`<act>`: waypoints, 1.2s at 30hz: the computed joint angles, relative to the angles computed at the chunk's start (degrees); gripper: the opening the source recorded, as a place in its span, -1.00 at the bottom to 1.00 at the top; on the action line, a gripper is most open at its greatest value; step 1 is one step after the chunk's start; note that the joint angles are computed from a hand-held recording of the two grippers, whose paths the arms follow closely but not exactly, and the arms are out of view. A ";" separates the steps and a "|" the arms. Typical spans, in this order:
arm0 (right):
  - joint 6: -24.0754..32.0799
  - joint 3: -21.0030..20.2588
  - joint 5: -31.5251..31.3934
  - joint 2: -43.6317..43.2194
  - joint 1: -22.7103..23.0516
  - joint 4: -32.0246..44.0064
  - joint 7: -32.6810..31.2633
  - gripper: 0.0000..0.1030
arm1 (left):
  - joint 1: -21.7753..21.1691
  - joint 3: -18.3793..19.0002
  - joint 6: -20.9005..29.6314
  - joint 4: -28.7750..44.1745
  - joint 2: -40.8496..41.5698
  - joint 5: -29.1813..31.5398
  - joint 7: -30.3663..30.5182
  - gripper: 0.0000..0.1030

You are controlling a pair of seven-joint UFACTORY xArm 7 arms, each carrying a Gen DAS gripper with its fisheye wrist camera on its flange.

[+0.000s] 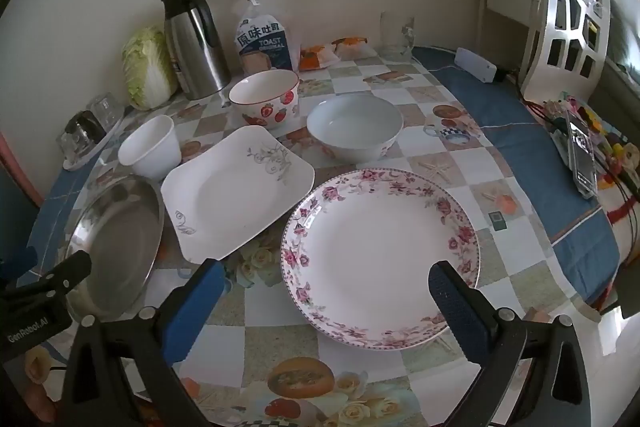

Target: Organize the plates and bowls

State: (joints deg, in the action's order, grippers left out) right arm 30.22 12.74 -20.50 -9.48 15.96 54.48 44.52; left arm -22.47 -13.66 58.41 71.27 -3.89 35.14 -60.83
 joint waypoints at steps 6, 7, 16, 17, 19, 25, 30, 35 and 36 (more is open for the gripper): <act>-0.36 -0.14 0.71 0.22 0.17 0.14 -0.66 1.00 | -0.08 -0.01 0.25 0.28 0.04 -0.59 0.12 1.00; -0.91 -0.53 1.01 -0.02 0.07 -0.49 -1.32 1.00 | -0.11 -0.04 0.31 0.32 0.04 -0.60 0.08 1.00; -0.17 -0.11 0.61 0.11 -0.18 -0.02 -0.46 1.00 | 0.07 0.07 -0.65 -0.83 -0.16 -0.62 -0.04 1.00; -0.17 -0.17 0.66 0.06 -0.16 -0.08 -0.53 1.00 | 0.18 0.20 -1.35 -1.86 -0.48 -0.51 -0.23 1.00; -0.04 -0.10 0.42 0.14 -0.16 0.03 -0.30 1.00 | 0.22 0.04 -1.25 -2.03 -0.63 -0.56 -0.31 1.00; -0.03 -0.20 0.40 0.18 -0.14 -0.07 -0.14 1.00 | 0.21 0.09 -0.49 -0.93 -0.02 -1.35 0.58 1.00; -0.05 -0.27 0.56 0.17 -0.13 -0.10 -0.29 1.00 | 0.17 0.16 -0.44 -0.84 0.02 -1.41 0.61 1.00; 0.09 -0.23 0.53 0.23 -0.11 -0.01 -0.17 1.00 | 0.15 0.18 -0.50 -0.91 0.00 -1.42 0.59 1.00; 0.08 -0.24 0.52 0.22 -0.11 -0.03 -0.15 1.00 | 0.15 0.18 -0.50 -0.91 0.00 -1.42 0.59 1.00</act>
State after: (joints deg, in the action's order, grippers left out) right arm 30.29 12.50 -19.98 -9.27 15.86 54.45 44.37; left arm -22.32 -13.48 57.91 70.35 -3.89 33.72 -60.24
